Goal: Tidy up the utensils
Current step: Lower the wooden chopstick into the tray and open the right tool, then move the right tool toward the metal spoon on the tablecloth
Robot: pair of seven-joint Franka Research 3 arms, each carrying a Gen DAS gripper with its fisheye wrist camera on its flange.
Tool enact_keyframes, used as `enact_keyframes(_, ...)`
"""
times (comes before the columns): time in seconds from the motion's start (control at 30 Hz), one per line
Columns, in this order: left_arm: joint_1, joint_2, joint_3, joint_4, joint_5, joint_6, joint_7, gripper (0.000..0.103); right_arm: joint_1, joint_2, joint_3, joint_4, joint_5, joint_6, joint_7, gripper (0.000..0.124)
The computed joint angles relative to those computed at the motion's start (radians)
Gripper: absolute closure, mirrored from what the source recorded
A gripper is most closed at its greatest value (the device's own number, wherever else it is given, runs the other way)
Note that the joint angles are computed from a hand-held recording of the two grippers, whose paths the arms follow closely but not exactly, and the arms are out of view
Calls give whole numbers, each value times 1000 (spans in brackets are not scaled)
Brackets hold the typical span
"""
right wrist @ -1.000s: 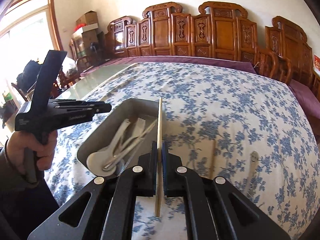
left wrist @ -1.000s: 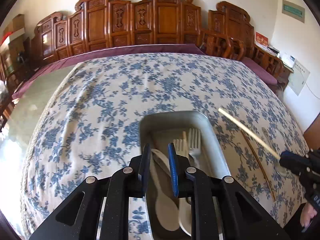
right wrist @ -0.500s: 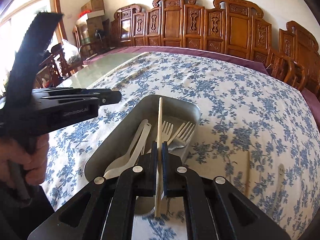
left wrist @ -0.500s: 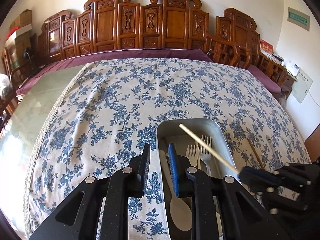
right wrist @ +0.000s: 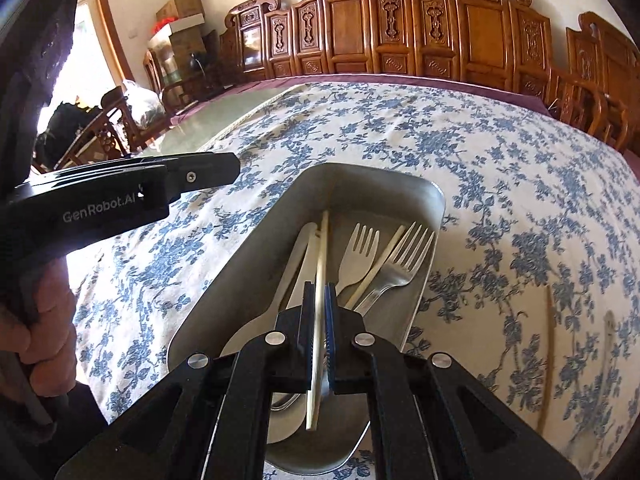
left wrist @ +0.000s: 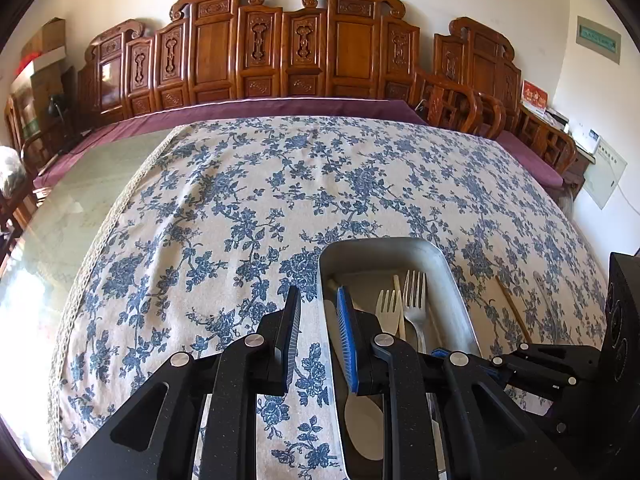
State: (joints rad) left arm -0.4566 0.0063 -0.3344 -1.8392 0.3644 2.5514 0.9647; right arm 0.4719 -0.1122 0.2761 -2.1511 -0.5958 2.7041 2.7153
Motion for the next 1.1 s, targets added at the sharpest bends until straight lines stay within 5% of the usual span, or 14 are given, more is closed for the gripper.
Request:
enact_keyframes(0.23,-8,9,-5,10,10,-6,-3,85,-39,-95,22,-78,-19,21,25,117)
enact_keyframes(0.57,-37,38,-19,42,-7,9,18,72,-131,-395,72,-247,55,-175,-102,118)
enact_keyframes(0.8,-69,61,-31,68,-13,19,29,59,-182,-576,80,-393,172,-306,-204,106)
enact_keyframes(1.03,-102,87,-40,97,-9,12,32,58,-204,-657,126,-495,280,-288,-176,95)
enact_keyframes(1.1,-111,93,-43,102,-16,10,37,58,-203,-641,142,-492,293,-292,-178,82)
